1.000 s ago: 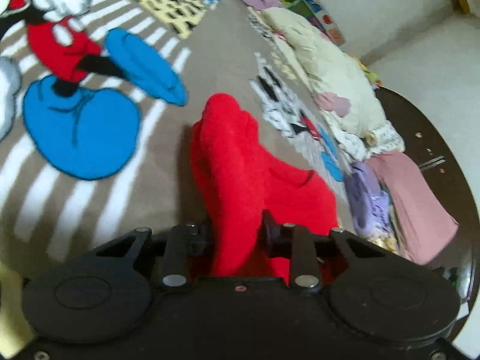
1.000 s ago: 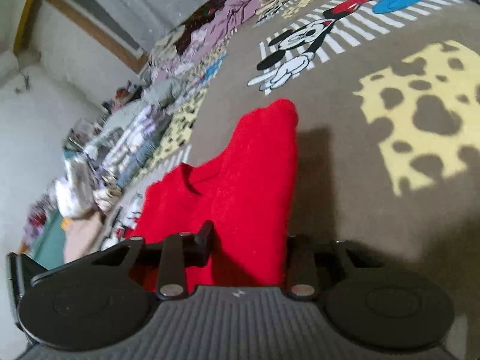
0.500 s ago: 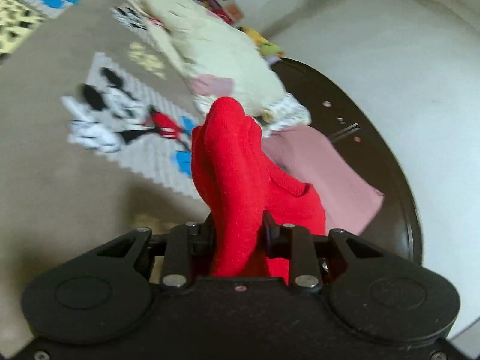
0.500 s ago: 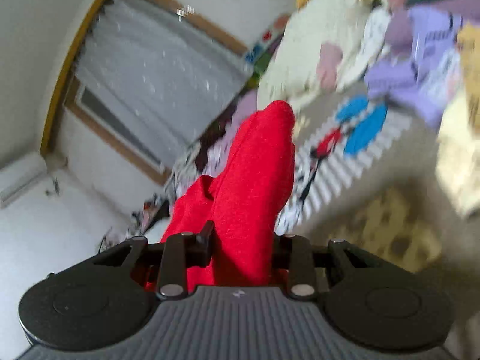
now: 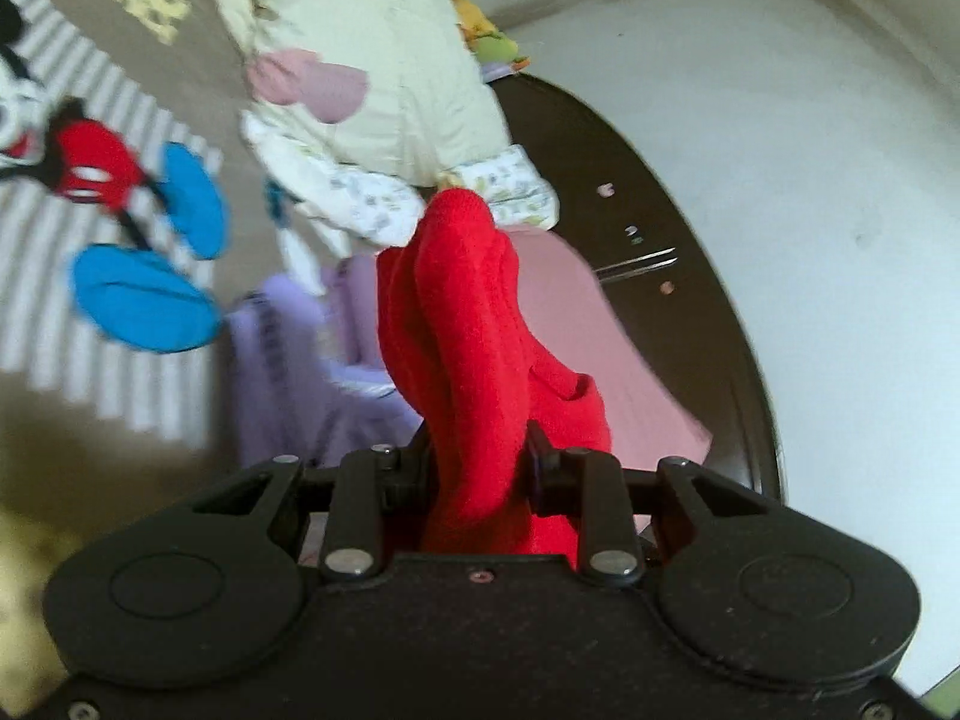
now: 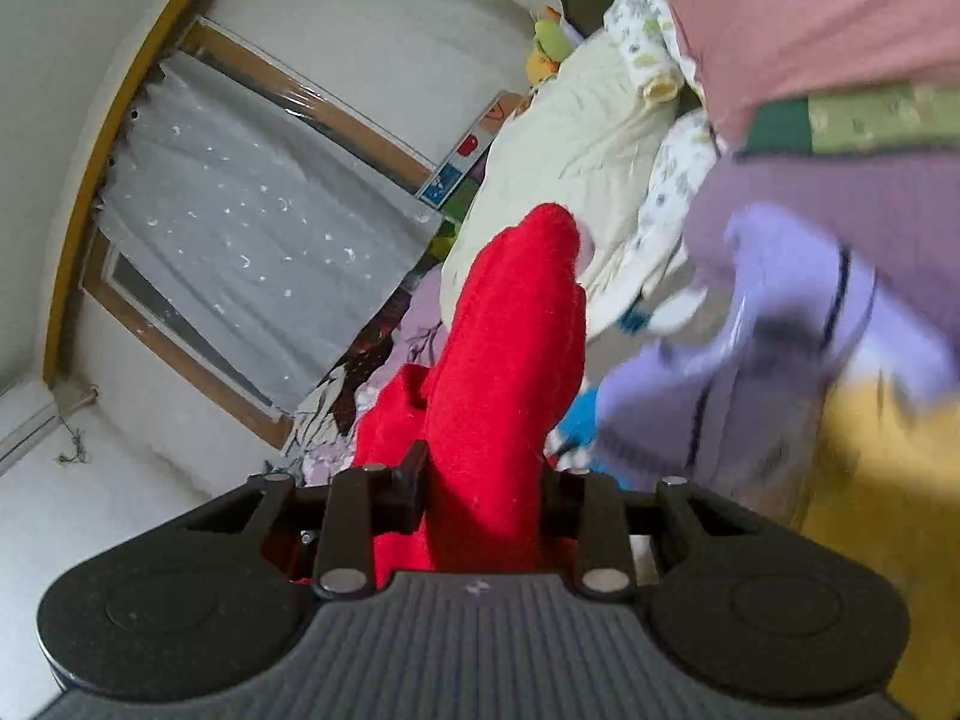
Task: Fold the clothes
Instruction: 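Grasp the folded sweater with the left tool and lift it, then place the sweater on the clothes pile beside the bed and release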
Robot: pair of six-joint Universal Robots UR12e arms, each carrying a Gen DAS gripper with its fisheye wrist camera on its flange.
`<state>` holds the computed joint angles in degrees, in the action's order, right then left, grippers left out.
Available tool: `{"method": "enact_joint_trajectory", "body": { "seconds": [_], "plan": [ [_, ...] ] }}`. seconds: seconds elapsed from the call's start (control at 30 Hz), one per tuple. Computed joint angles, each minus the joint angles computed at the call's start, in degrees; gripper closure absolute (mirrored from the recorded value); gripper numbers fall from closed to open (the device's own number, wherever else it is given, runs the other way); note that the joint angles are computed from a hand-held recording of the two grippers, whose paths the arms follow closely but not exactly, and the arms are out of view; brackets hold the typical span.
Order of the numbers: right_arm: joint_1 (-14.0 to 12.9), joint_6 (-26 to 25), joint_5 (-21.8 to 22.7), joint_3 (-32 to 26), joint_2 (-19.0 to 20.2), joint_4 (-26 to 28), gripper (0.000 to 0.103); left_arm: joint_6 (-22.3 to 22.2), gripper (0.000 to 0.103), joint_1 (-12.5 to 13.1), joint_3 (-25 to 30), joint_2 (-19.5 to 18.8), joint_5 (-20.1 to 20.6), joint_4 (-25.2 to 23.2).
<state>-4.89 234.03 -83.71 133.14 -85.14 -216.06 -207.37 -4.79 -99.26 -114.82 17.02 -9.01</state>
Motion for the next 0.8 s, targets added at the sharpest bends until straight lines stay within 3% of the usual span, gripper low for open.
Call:
{"method": "enact_joint_trajectory", "body": {
  "seconds": [0.07,0.1,0.13,0.2,0.23,0.27,0.33,0.37,0.53,0.67,0.8],
  "plan": [
    [-3.5,-1.7,3.4,-0.4,-0.6,0.9,0.070,-7.5,0.077,-1.7,2.3,-2.4,1.3,5.2],
    [-4.9,-2.3,4.6,-0.8,-0.7,1.6,0.070,-8.1,0.077,-2.6,3.2,-3.0,2.6,4.4],
    [-6.2,-2.9,5.7,-1.2,-0.8,2.4,0.069,-6.3,0.076,-3.3,3.9,-3.3,4.0,1.5],
    [-8.4,-3.7,5.8,-2.1,-0.4,6.6,0.060,3.5,0.052,-5.3,4.9,-3.3,11.0,-9.8],
    [-8.7,-4.9,2.8,-2.7,-0.3,11.9,0.051,8.9,0.041,-6.2,5.3,-3.2,15.6,-15.7],
    [-8.7,-5.6,-0.9,-3.5,-0.2,17.9,0.032,12.5,0.041,-6.1,5.1,-2.7,17.7,-19.2],
    [-7.8,-5.9,-9.5,-4.6,0.6,28.0,0.038,15.7,0.041,-5.3,3.3,-2.4,18.5,-18.9],
    [-7.3,-6.7,-11.8,-4.4,0.4,29.7,0.039,17.6,0.041,-4.6,2.1,-1.9,17.5,-18.6],
    [-3.2,-11.3,-19.1,-1.6,0.0,23.0,0.039,31.0,0.041,-1.0,-3.2,2.1,14.8,-21.7],
    [0.6,-12.8,-21.8,-0.6,-1.3,19.6,0.037,37.5,0.031,2.3,-7.6,6.3,13.8,-21.4],
    [7.4,-10.5,-26.7,-2.5,-3.6,27.3,0.027,42.7,0.023,6.2,-12.4,11.2,15.8,-19.4]
  ]
}}
